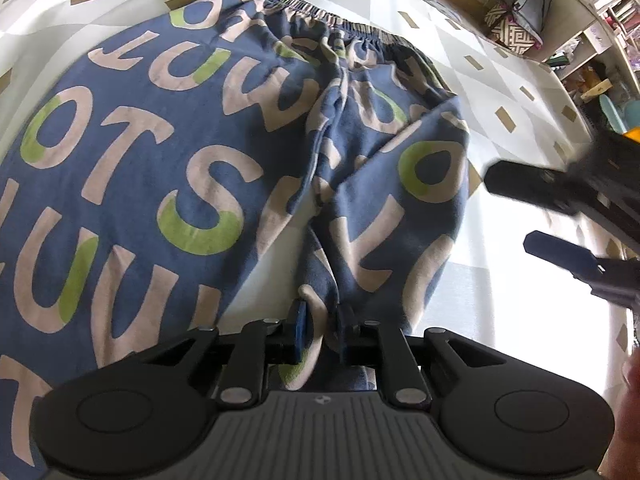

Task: Fold clothes
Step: 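Grasp the stacked legs with the right gripper while the left gripper holds them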

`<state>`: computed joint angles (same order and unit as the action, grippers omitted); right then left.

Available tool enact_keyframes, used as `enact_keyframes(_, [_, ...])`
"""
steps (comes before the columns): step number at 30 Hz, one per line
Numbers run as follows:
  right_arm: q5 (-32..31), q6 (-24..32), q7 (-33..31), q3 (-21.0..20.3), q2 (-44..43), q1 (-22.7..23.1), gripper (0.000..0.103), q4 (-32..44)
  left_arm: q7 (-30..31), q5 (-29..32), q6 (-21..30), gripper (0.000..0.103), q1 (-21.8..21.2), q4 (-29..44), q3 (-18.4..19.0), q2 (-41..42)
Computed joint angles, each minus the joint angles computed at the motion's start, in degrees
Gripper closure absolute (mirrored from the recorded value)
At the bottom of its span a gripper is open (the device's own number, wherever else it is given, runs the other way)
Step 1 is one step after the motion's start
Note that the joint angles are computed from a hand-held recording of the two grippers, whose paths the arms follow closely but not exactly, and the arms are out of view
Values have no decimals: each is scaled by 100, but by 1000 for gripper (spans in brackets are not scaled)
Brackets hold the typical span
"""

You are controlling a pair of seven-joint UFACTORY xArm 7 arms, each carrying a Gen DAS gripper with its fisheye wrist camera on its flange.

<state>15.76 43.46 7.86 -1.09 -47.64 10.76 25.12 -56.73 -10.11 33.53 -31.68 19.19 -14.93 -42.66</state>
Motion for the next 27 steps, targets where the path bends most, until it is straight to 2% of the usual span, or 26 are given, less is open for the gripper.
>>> enact_keyframes(7, [237, -1193, -229, -149, 1000, 113, 29, 51, -45, -76, 36, 90, -14, -45, 57, -69])
enact_keyframes(14, [492, -1986, -116, -195, 1891, 154, 30, 219, 52, -123, 37, 90, -9, 15, 112, 30])
enact_keyframes(19, [195, -2415, -161, 12, 2276, 80, 31, 273, 135, -195, 2, 86, -18, 19, 156, 118])
enact_keyframes(22, [-49, -2659, -153, 127, 2412, 16, 36, 258, 151, -246, -60, 85, -17, 20, 175, 163])
enact_keyframes(27, [-289, -3075, -302, 125, 2547, 71, 40, 225, 174, -264, -133, 85, -6, 73, 158, 270])
